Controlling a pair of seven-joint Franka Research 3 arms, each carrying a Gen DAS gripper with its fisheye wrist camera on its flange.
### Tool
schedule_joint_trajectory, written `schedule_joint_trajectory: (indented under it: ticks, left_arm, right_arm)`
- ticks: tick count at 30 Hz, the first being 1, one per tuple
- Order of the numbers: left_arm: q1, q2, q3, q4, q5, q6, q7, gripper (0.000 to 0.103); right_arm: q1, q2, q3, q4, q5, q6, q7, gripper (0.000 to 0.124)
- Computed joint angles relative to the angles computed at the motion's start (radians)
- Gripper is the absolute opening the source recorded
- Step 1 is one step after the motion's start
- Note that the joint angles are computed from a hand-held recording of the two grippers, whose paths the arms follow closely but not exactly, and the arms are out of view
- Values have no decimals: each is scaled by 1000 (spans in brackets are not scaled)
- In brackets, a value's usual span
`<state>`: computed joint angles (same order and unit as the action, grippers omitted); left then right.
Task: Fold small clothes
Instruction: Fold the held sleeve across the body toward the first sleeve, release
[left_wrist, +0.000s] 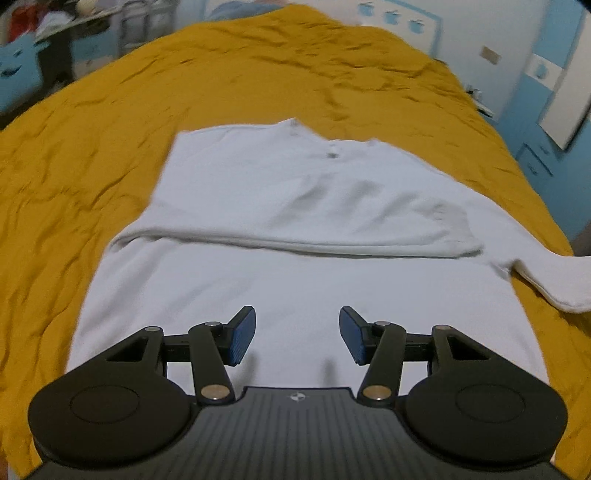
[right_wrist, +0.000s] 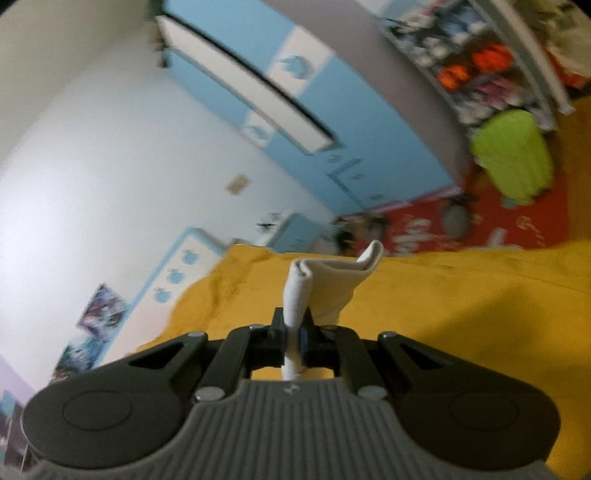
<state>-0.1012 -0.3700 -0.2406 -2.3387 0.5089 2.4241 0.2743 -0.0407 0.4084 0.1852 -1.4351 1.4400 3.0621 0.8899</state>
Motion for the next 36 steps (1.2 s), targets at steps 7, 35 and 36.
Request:
schedule_joint_trajectory:
  ticks: [7,35,36]
  left_arm:
    - [18,-96,36,-83,-44,-8,30,62]
    - [116,-663,97,-445,-149,-163,115,62]
    - [119,-662,102,-446,-149,-160,119,62]
  right_arm:
    - [108,3,48,127,-77,-1,-9,2]
    - [701,226,140,230,-1008,-339,130,76]
    - [693,200,143,186,-993,-334,120,77]
